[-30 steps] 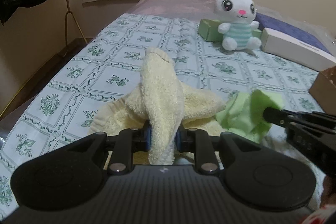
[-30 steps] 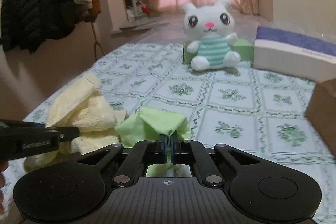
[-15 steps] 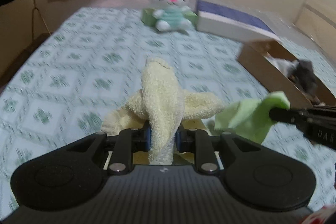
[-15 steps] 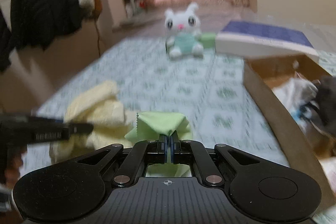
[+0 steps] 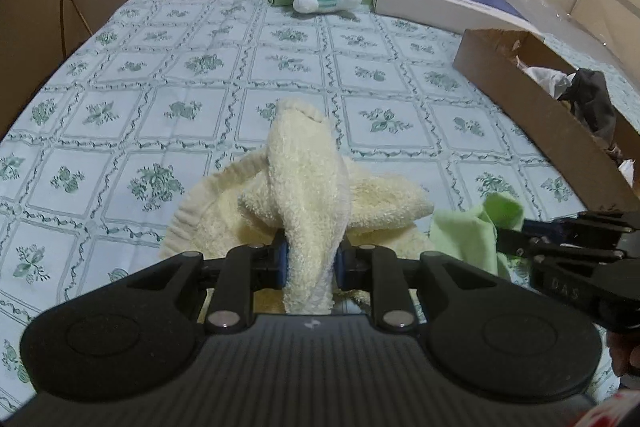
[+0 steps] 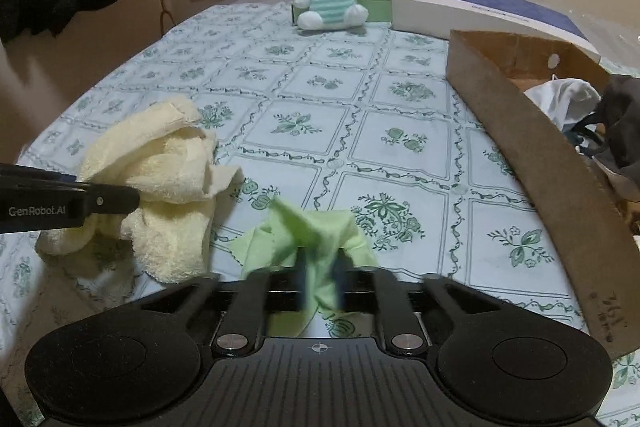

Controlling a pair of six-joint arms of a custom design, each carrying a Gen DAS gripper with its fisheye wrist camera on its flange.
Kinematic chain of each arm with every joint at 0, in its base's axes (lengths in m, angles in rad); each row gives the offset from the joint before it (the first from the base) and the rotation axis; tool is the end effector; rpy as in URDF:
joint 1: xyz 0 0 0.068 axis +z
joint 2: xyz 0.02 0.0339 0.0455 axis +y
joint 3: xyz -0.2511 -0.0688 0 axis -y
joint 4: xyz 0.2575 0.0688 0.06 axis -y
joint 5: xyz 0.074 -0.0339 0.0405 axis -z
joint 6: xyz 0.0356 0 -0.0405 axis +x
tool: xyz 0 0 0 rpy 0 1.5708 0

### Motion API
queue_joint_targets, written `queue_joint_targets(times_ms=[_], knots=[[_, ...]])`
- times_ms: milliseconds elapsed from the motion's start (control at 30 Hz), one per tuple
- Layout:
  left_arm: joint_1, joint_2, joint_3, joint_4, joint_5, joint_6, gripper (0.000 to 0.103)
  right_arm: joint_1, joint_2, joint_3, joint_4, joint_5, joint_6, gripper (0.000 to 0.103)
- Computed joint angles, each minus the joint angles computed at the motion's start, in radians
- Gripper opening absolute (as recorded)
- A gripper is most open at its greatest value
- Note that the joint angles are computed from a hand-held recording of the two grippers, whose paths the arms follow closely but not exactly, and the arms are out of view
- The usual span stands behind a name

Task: Organize soft objects

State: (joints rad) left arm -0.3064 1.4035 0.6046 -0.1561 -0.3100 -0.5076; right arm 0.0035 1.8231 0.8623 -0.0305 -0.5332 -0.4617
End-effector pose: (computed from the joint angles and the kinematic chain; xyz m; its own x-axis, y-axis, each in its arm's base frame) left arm 0.2541 -0.0690 0.1303 -0.7381 -0.2520 -0.6258 -0.2741 0.9596 -0.0631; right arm 0.3366 0.0193 0.0924 -0.6238 -0.3858 -0.6797 -0.6246 0.7688 0.1368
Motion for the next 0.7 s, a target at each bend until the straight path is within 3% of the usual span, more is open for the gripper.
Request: queue_joint_targets(times_ms=[33,67,167,433,600,700], knots=[[0.001,0.007,-0.001,0.004,0.000,0.001,0.020,-0.010,-0.004,-0.008,0.003,-0.015,0.001,0.049],[0.000,0.012,-0.002,0.009,-0.003,0.003,0.020,-0.024,-0.014,-0.025,0.021,-0.037,0.010,0.058],[-0.001,0.019,-0.002,0.019,-0.008,0.009,0.021,-0.046,-0.038,-0.074,0.098,-0.055,0.045,0.068],[0.001,0.033,-0.009,0.042,-0.025,0.018,0.035,-0.004,-0.002,-0.085,0.174,-0.034,0.173,0.070],[0.018,0.051,-0.011,0.063,-0.013,0.027,0.044,0.047,0.013,-0.114,0.257,-0.012,0.166,0.069],[0.031,0.062,-0.013,0.080,0.004,0.032,0.045,0.076,0.025,-0.123,0.296,0.017,0.144,0.052]])
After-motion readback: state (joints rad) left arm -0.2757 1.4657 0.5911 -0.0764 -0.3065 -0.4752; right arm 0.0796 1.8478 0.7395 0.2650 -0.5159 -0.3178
